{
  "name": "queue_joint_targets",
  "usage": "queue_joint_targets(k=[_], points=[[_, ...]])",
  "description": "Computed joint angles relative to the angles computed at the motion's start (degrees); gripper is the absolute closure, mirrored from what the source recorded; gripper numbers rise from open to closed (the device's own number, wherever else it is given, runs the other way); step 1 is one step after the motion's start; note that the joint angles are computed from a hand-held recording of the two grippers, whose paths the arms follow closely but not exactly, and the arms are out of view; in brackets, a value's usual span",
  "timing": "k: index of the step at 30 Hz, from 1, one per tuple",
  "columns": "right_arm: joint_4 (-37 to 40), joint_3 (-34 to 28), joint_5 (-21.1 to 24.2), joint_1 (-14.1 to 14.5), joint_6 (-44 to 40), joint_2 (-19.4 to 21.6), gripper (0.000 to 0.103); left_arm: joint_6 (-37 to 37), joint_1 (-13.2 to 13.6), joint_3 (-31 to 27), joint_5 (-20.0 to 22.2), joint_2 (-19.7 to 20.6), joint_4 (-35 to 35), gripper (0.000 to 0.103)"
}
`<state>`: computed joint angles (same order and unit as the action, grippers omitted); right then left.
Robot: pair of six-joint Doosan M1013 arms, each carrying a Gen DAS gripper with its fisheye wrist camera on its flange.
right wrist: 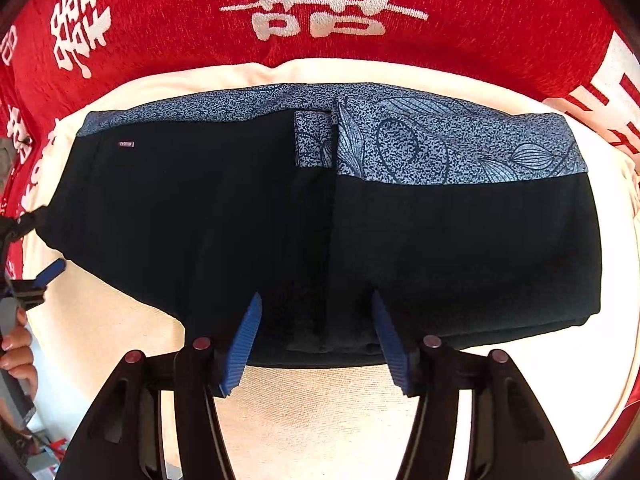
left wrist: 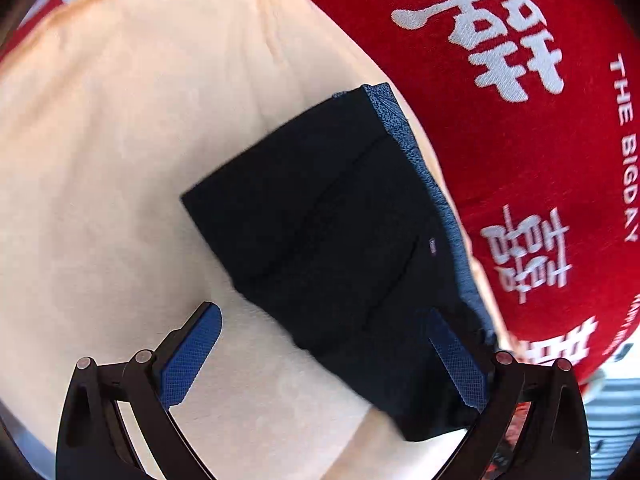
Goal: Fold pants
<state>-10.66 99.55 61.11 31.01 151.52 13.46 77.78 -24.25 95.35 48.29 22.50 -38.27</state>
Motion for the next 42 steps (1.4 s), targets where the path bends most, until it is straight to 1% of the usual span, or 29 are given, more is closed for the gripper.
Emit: queue_joint_targets(k=[2, 5, 7, 9, 11, 13, 14, 15, 17, 18, 20, 21, 22, 24, 25, 27, 28, 29, 31, 32, 33, 34, 35, 37, 38, 42], points=[[-0.1, -0.1, 0.2, 0.0, -0.4, 0.2, 0.041, 2.8, 0.2, 0.9, -2.4, -0.1, -2.8, 0.000], [-0.2, -0.4, 0.4, 0.1, -0.5, 0.5, 0.039, 6.6, 1.0, 0.7, -3.2, 0.4, -7.2, 0.000], [-0.3, -0.5, 0.5, 0.0, -0.6, 0.7, 0.038, 7.1, 1.2, -0.2, -3.1, 0.9, -7.6, 0.000], [-0.4, -0.6, 0.5, 0.0, -0.6, 0.8, 0.038, 5.0, 0.7, -2.4, -2.0, 1.6, -5.7, 0.000], [-0.3, -0.4, 0.0, 0.0, -0.4, 0.7, 0.038, 10.1, 0.8, -3.2, -3.1, 0.9, -8.4, 0.000], [-0.3, -0.2, -0.3, -0.1, -0.4, 0.6, 0.038, 13.7, 0.2, -4.4, -3.5, 1.0, -8.4, 0.000], [-0.3, -0.2, -0.2, 0.0, -0.5, 0.6, 0.038, 12.3, -0.3, -5.3, -3.2, 1.5, -5.4, 0.000], [-0.3, -0.3, 0.0, 0.0, -0.6, 0.6, 0.038, 9.2, -0.7, -6.2, -2.1, 2.2, -1.6, 0.000], [-0.1, -0.4, 0.0, -0.1, -0.9, 0.7, 0.037, 2.6, -0.8, -7.6, 0.7, 4.0, 3.6, 0.000], [-0.1, -0.5, 0.1, -0.1, -1.4, 0.7, 0.036, 0.2, -0.7, -7.6, 1.1, 4.4, 4.6, 0.002], [-0.1, -1.3, 1.3, -0.1, -3.1, 0.9, 0.036, -1.6, -0.6, -6.9, -0.9, 4.0, 4.3, 0.003], [-0.2, -1.7, 1.7, -0.1, -3.4, 0.9, 0.036, -3.5, -1.0, -7.3, -0.8, 3.9, 7.1, 0.017], [-0.2, -1.9, 1.4, -0.1, -3.3, 0.6, 0.036, -6.5, -1.9, -8.2, -0.3, 3.9, 12.7, 0.037], [0.4, -2.9, -0.1, -0.7, -3.6, -0.2, 0.036, -9.6, -3.3, -9.6, 1.1, 4.1, 21.2, 0.059], [1.1, -3.5, -1.0, -1.1, -4.3, -0.5, 0.036, -9.0, -3.9, -9.7, 1.1, 3.9, 23.9, 0.063], [5.0, -5.5, -3.2, -2.8, -8.1, -0.4, 0.035, -7.7, -6.3, -9.4, -0.6, 2.9, 32.5, 0.064], [7.9, -6.5, -4.2, -3.8, -10.8, -0.1, 0.030, -7.1, -7.8, -8.8, -1.7, 2.2, 38.0, 0.064], [12.4, -8.5, -4.6, -5.2, -14.8, 0.9, 0.024, -6.3, -9.2, -7.9, -3.1, 1.4, 42.7, 0.064], [20.8, -12.6, -4.2, -7.1, -22.2, 3.5, 0.021, -5.6, -11.3, -6.4, -5.2, 0.3, 49.0, 0.064], [24.5, -14.6, -3.8, -7.8, -25.8, 5.0, 0.021, -5.1, -11.8, -6.0, -5.6, 0.1, 50.3, 0.064], [27.4, -17.0, -2.8, -8.2, -28.7, 6.7, 0.021, -4.6, -12.1, -5.6, -5.8, -0.1, 51.4, 0.064], [29.8, -19.7, -0.9, -8.4, -31.2, 8.7, 0.019, -4.5, -12.4, -5.4, -6.0, -0.3, 52.5, 0.064], [32.0, -23.7, 2.6, -8.4, -33.5, 11.7, 0.019, -4.3, -12.7, -5.3, -6.2, -0.3, 53.2, 0.064], [33.2, -30.2, 7.9, -7.6, -36.3, 16.3, 0.018, -3.7, -12.8, -5.2, -6.4, -0.4, 53.0, 0.064], [32.8, -34.7, 11.5, -7.0, -37.9, 19.5, 0.018, -3.7, -13.1, -5.4, -6.2, -0.3, 52.8, 0.064], [32.8, -47.7, 23.9, -4.9, -39.9, 28.9, 0.018, -3.5, -12.8, -5.9, -5.8, -0.2, 51.5, 0.064]])
